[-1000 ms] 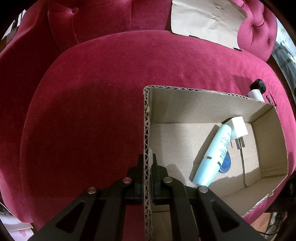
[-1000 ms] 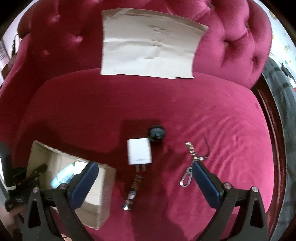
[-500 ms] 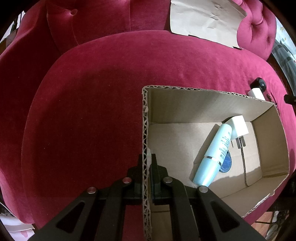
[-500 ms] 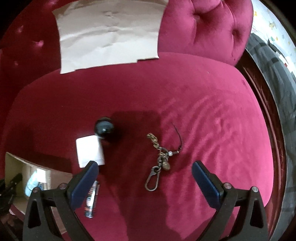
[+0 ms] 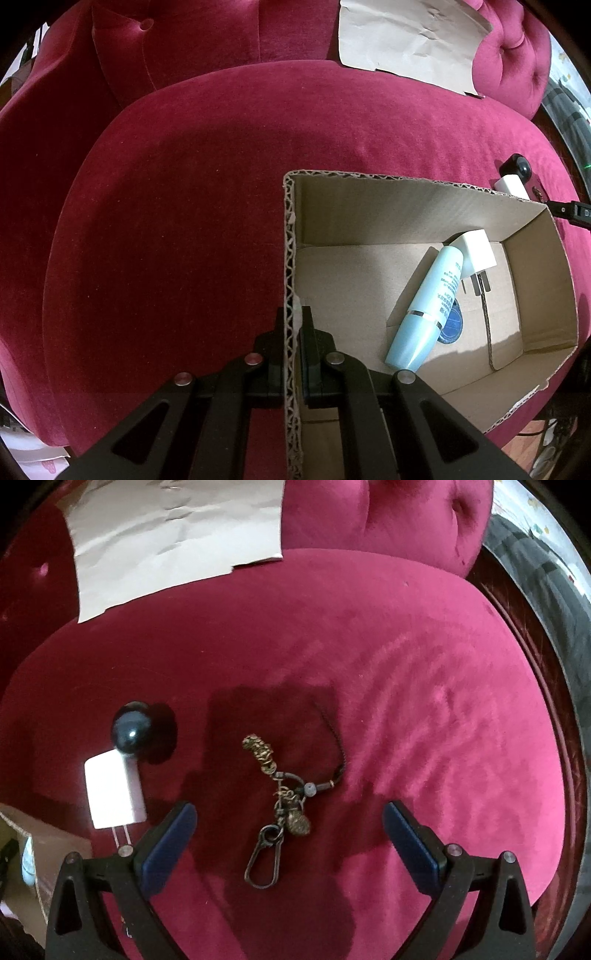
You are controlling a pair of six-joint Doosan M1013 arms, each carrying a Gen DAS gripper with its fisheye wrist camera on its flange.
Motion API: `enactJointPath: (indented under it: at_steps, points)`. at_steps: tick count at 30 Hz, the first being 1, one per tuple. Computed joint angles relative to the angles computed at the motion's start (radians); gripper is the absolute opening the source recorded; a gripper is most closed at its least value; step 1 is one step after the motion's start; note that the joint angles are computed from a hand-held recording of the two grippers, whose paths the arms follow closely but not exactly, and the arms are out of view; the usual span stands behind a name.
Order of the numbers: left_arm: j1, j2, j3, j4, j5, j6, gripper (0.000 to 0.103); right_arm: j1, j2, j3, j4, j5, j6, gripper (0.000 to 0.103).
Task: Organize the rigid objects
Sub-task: 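Move the right gripper over to the brass keychain with carabiner, then close the right gripper on the brass keychain and lift it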
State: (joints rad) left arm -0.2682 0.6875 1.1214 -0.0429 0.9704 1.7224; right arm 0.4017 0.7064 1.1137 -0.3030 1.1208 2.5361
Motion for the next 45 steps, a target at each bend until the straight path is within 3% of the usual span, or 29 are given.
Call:
enactJointPath:
  at_steps: [7,10,22,25,27,28,45]
  points:
    - [0.001,0.0,0.002,-0.002,-0.001,-0.001,0.005,-0.012,0.013,0.0,0.008,-0.002,0.02,0.099]
    - [0.0,0.0,0.0,-0.002,-0.001,0.0,0.005,-0.019,0.03,-0.018,0.032,0.02,-0.012,0.092]
    - [0.0,-0.002,0.004,0.001,-0.004,0.002,0.005,-0.036,0.02,0.011,0.06,-0.019,-0.024,0.088]
    - [0.0,-0.003,0.005,0.0,-0.004,0.004,0.005,-0.029,0.015,0.015,0.036,-0.026,-0.007,0.064]
    - [0.0,-0.003,0.005,0.001,-0.004,0.004,0.005,-0.019,0.013,0.015,0.006,-0.021,0.012,0.022]
    - [0.0,-0.003,0.006,0.002,-0.004,0.004,0.005,-0.017,0.012,0.014,0.009,-0.023,0.009,0.018]
    - [-0.002,-0.001,0.002,0.003,-0.002,0.0,0.005,0.006,-0.009,0.014,-0.026,0.007,0.033,0.018]
